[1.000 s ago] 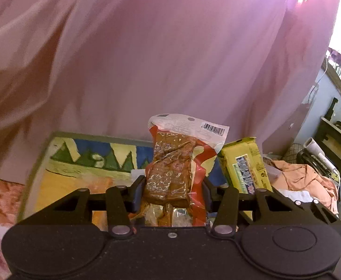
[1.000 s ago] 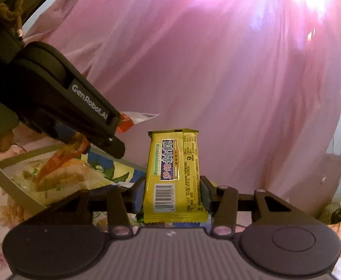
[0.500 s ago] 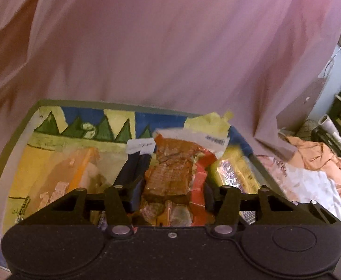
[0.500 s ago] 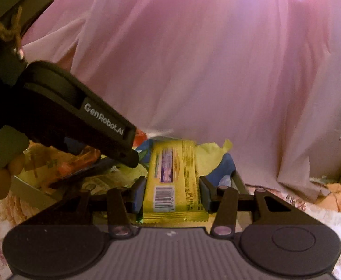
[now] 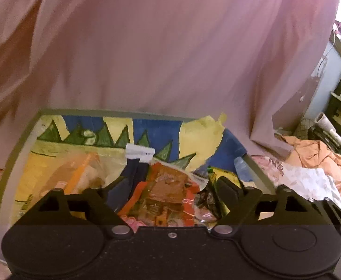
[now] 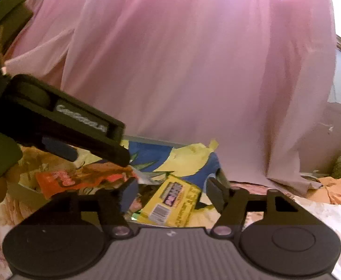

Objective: Organize snacks
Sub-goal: 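Lower the jerky packet and wafer bar into the tray and open both tools, then lift both tools away from the tray back toward the remaining snacks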

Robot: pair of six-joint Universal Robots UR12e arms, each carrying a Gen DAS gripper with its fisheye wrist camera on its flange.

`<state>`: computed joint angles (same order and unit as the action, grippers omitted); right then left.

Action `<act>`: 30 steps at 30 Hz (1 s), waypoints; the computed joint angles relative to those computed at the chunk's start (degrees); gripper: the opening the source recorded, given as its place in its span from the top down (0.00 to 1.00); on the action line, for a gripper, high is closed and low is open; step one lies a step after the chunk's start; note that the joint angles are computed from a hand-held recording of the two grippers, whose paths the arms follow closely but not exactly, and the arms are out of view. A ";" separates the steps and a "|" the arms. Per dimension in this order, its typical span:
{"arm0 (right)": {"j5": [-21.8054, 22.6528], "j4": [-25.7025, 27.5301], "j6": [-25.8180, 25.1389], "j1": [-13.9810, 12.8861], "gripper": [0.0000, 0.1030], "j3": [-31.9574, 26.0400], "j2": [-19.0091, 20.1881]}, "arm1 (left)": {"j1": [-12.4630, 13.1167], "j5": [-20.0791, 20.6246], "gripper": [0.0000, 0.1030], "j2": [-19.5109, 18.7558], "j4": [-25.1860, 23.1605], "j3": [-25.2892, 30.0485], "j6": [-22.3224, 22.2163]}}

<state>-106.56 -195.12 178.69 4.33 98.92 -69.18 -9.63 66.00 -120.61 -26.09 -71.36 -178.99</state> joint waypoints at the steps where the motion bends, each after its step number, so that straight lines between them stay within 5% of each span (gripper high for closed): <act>1: -0.47 -0.47 0.06 0.06 0.23 0.27 -0.25 | 0.08 -0.17 0.12 0.24 0.56 -0.25 -0.30; 5: -2.75 -2.98 -0.14 0.51 0.12 1.33 -1.29 | 0.43 -0.28 0.02 1.70 5.66 -2.56 -2.52; 13: -5.31 -7.03 -1.09 1.96 0.00 3.51 -3.80 | 1.39 -1.23 0.01 5.39 13.03 -7.69 -5.15; 30: -10.43 -10.23 2.34 6.89 0.00 8.90 -8.73 | 5.31 -0.33 0.01 14.76 24.21 -21.96 -6.48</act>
